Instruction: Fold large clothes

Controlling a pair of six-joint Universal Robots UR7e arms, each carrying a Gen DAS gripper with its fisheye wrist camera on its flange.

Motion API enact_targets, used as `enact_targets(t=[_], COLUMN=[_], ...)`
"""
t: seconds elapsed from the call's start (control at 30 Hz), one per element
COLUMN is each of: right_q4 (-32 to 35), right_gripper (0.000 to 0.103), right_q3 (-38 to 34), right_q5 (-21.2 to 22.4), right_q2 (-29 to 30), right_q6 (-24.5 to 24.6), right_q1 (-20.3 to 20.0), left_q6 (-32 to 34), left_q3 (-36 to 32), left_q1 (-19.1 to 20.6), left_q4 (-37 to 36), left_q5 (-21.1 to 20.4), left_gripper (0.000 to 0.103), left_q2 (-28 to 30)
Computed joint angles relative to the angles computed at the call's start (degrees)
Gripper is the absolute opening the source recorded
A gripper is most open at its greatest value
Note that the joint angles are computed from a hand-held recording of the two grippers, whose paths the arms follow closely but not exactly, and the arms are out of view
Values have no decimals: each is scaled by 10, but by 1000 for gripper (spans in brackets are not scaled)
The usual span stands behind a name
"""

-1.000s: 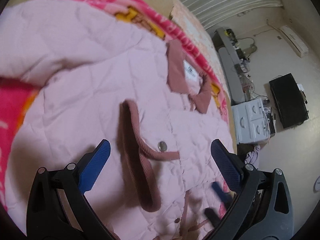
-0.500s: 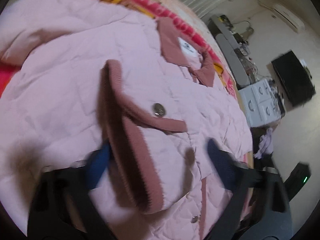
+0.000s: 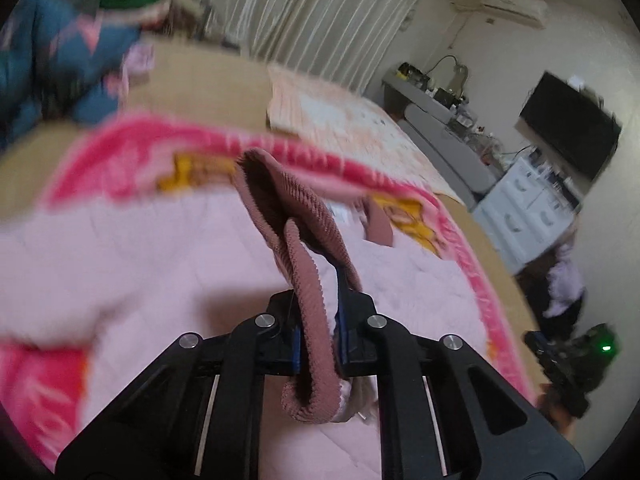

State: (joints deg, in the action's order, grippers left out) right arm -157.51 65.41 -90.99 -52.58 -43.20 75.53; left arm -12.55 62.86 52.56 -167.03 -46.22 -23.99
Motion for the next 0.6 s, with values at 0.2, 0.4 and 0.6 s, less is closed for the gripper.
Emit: enact_targets(t=[0.2,0.4,0.6], right_q4=[32,75,132], right_gripper=[82,82,82], right_q3=[-28,-51,-88], right_q5=[-28,-58,-78], right_q2=[30,58,84], right_q6=[-40,-75,-67], right_q1=[12,23,23], left_q6=[8,-38,-46], left_q3=[-42,-26,-10], left_q1=[15,48,63], left_q4=[92,141,147], left_q5=[58,65,59], left_gripper=[6,7,12], left_q2=[28,33,31])
